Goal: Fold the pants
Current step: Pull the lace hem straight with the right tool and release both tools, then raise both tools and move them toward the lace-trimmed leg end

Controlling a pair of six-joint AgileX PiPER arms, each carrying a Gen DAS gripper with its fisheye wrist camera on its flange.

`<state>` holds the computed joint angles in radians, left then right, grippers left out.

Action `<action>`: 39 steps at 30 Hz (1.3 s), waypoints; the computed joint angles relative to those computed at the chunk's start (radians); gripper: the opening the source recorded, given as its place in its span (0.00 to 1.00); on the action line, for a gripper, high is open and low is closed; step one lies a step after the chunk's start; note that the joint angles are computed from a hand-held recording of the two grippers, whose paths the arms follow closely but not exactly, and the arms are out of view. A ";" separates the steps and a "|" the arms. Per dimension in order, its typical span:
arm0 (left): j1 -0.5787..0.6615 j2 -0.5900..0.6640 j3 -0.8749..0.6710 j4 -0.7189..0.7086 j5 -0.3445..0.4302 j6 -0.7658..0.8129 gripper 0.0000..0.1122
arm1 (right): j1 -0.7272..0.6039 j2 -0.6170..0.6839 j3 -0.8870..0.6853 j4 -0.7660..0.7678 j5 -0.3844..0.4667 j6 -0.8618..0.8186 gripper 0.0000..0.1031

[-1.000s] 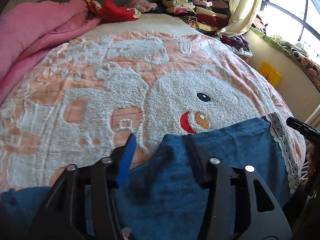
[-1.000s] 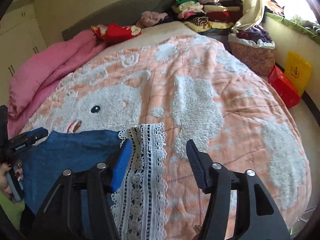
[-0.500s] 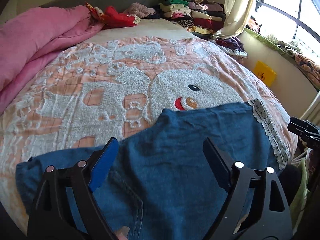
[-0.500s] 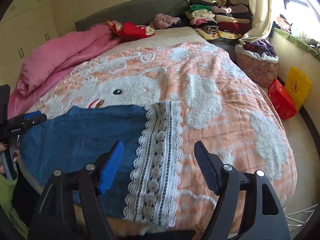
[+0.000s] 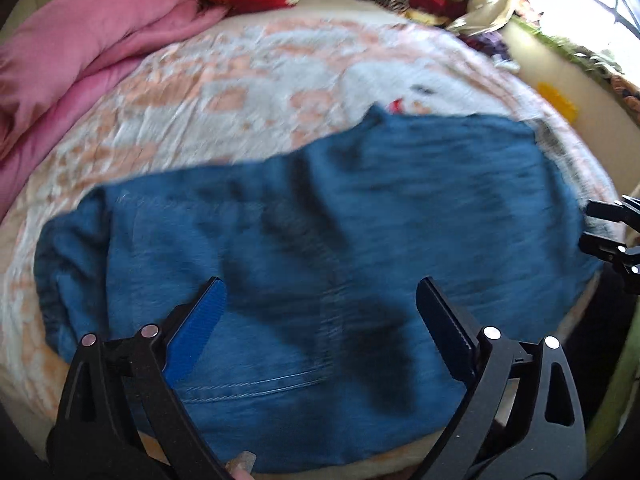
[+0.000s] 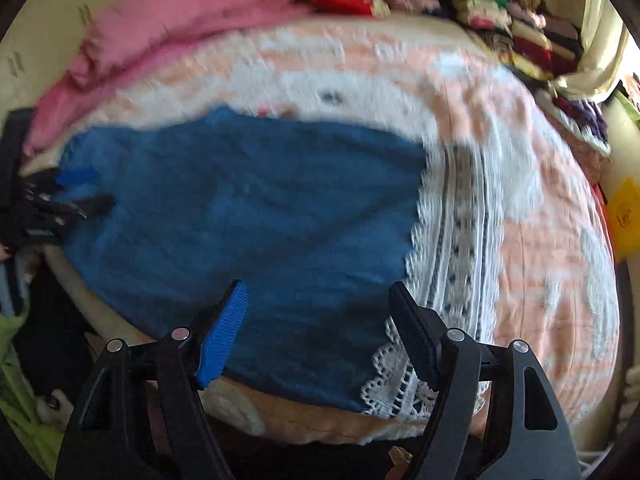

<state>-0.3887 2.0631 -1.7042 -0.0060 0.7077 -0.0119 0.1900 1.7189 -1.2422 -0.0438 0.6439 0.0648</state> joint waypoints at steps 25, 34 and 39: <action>0.034 -0.151 0.101 -0.109 -0.072 0.090 0.83 | -0.043 -0.157 0.121 0.141 -0.136 -0.009 0.76; -0.003 -0.197 0.117 -0.101 -0.074 0.067 0.83 | 0.022 -0.210 0.113 0.073 -0.169 0.050 0.85; -0.039 -0.204 0.134 -0.082 -0.074 0.050 0.83 | 0.067 -0.231 0.127 -0.017 -0.188 0.155 0.91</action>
